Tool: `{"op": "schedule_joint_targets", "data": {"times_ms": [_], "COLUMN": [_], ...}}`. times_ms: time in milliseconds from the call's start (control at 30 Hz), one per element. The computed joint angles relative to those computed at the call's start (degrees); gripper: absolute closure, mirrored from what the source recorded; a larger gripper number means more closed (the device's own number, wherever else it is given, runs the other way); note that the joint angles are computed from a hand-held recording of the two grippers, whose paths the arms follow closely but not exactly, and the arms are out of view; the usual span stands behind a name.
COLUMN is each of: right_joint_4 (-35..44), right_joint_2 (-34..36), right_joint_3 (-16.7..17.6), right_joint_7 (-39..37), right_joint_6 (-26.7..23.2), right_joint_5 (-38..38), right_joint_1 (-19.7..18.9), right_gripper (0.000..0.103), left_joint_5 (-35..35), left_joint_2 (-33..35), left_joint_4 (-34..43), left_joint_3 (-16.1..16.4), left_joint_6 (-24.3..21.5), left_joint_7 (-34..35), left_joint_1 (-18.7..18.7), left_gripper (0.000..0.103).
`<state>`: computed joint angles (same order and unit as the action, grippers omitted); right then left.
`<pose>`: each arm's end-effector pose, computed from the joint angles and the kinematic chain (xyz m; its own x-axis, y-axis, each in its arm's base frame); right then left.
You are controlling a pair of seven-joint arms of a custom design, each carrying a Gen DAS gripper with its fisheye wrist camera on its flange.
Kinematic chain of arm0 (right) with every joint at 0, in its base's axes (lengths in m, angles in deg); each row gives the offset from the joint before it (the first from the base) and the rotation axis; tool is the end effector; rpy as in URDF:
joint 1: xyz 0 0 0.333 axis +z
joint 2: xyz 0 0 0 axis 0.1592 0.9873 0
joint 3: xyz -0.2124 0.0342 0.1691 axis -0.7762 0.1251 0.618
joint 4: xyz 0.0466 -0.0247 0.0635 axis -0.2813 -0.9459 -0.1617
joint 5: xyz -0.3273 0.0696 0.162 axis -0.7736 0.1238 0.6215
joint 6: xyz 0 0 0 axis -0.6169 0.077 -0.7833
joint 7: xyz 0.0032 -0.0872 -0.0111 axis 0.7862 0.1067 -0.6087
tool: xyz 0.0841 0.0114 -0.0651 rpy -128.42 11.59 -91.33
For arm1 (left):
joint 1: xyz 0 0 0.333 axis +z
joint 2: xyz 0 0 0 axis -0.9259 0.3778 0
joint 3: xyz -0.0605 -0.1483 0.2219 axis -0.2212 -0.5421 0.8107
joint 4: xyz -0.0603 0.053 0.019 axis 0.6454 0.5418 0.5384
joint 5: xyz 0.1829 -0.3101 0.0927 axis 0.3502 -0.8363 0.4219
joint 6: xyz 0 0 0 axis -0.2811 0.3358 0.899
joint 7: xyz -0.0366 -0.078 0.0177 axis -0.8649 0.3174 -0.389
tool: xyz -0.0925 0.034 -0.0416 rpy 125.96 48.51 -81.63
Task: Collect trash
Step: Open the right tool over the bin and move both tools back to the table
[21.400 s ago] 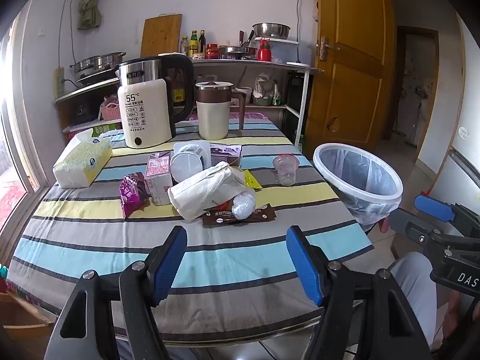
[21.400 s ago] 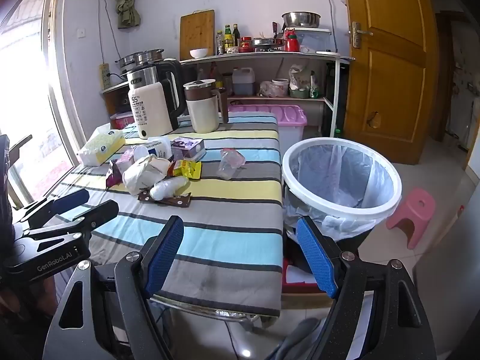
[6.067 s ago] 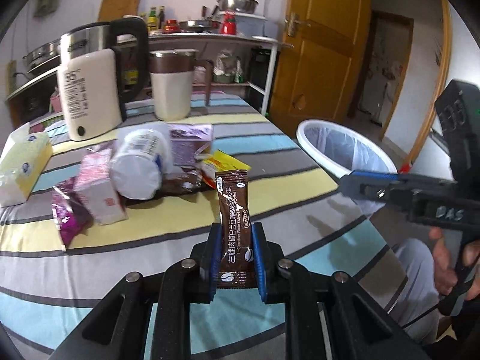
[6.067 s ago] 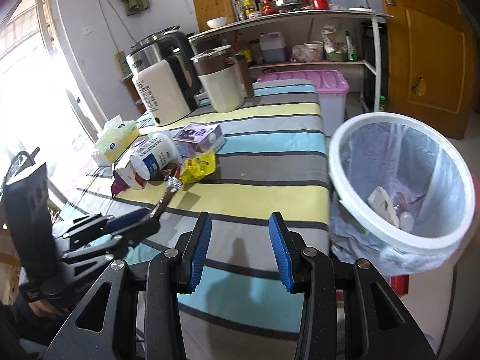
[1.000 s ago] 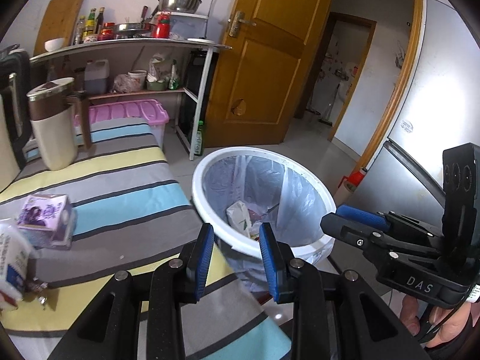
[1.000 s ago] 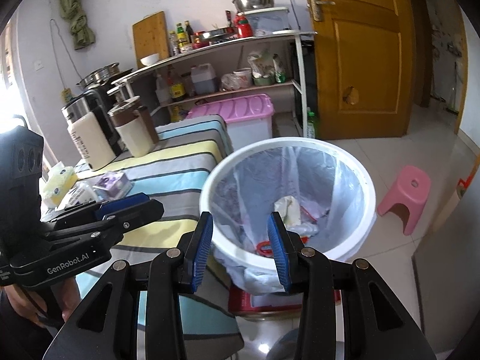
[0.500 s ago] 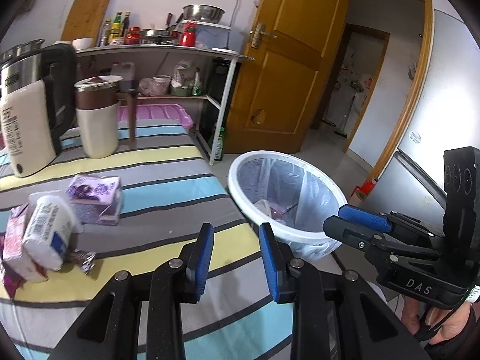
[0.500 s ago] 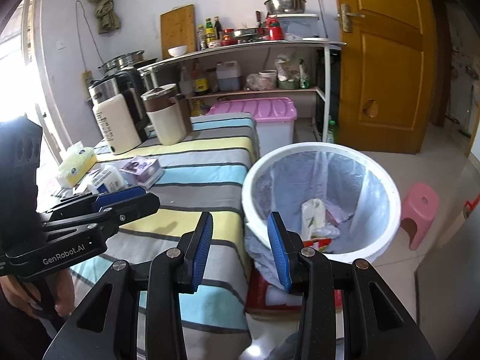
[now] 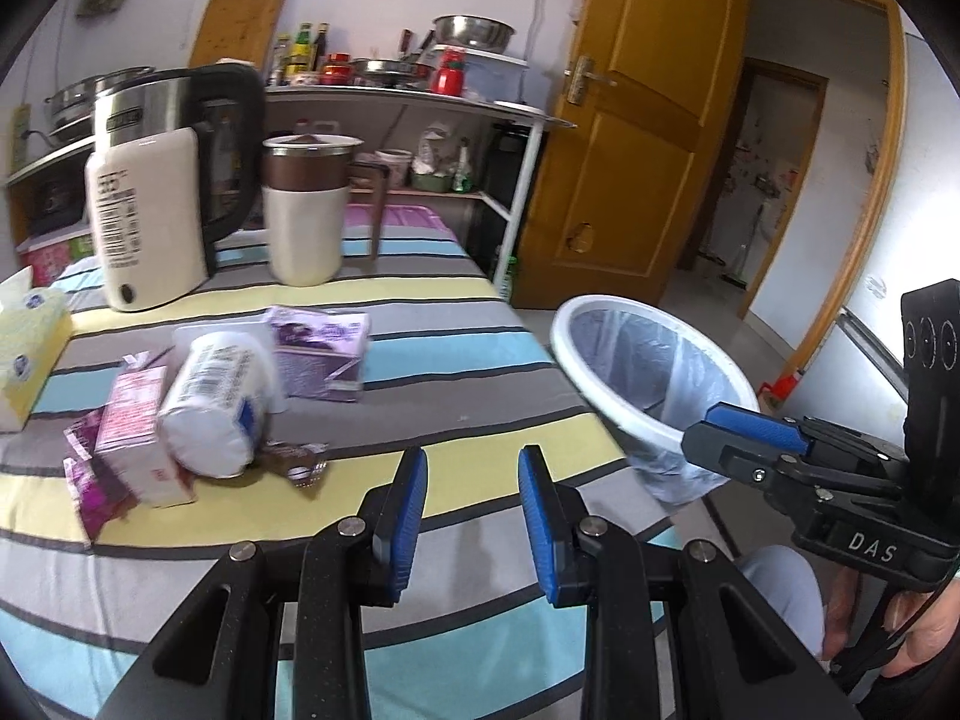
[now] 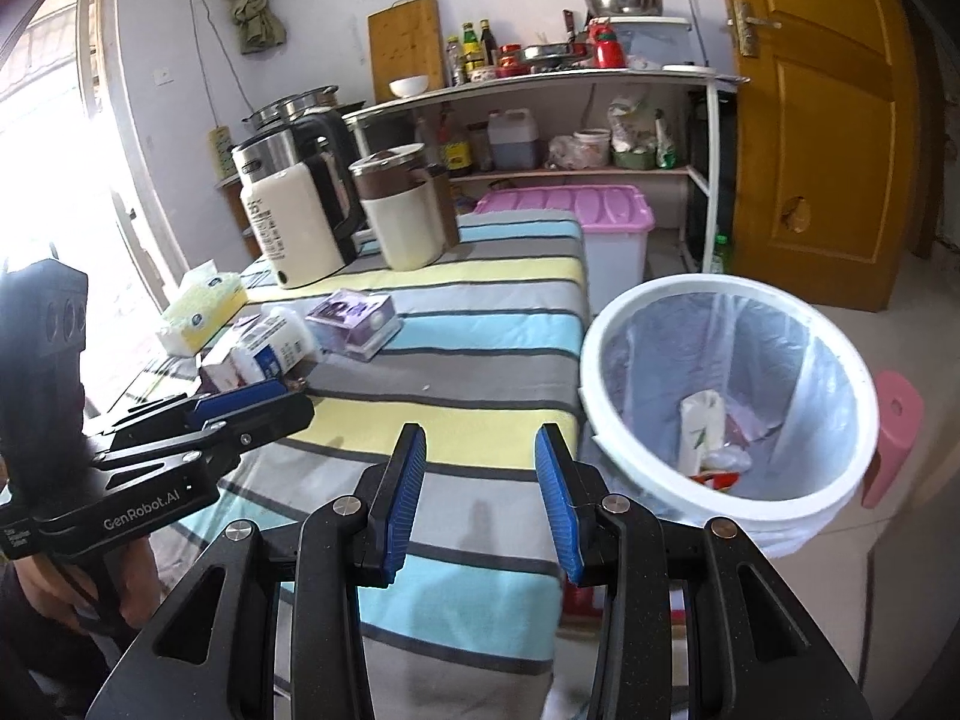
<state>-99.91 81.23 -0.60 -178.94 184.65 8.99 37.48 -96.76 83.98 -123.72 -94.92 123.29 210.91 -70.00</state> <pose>0.5985 0.2541 0.3081 -0.1296 -0.9746 -0.1827 -0.6347 0.2231 -0.7398 0.6844 -0.2486 0.2943 -0.6435 -0.7381 0.2028 -0.5752 0.2914 -0.7644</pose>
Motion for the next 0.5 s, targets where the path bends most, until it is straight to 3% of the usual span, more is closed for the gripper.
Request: {"op": "schedule_joint_targets", "data": {"times_ms": [167, 500], "right_joint_4": [3.41, 13.55], "right_joint_2": [2.79, 10.79], "right_joint_3": [1.87, 8.01], "right_joint_7": [-5.84, -26.58], "right_joint_6": [0.78, 0.37], "right_joint_5": [5.17, 21.84], "right_joint_1": [-1.12, -4.39], "right_gripper": [0.052, 0.051], "left_joint_5": [-0.46, 1.53], "left_joint_2": [-0.71, -0.12], "left_joint_4": [-1.42, -0.61], "left_joint_3": [0.29, 2.68], "left_joint_6": [2.59, 7.51], "left_joint_7": [-0.26, -5.99], "left_joint_1": [1.36, 3.41], "left_gripper": [0.071, 0.06]}}
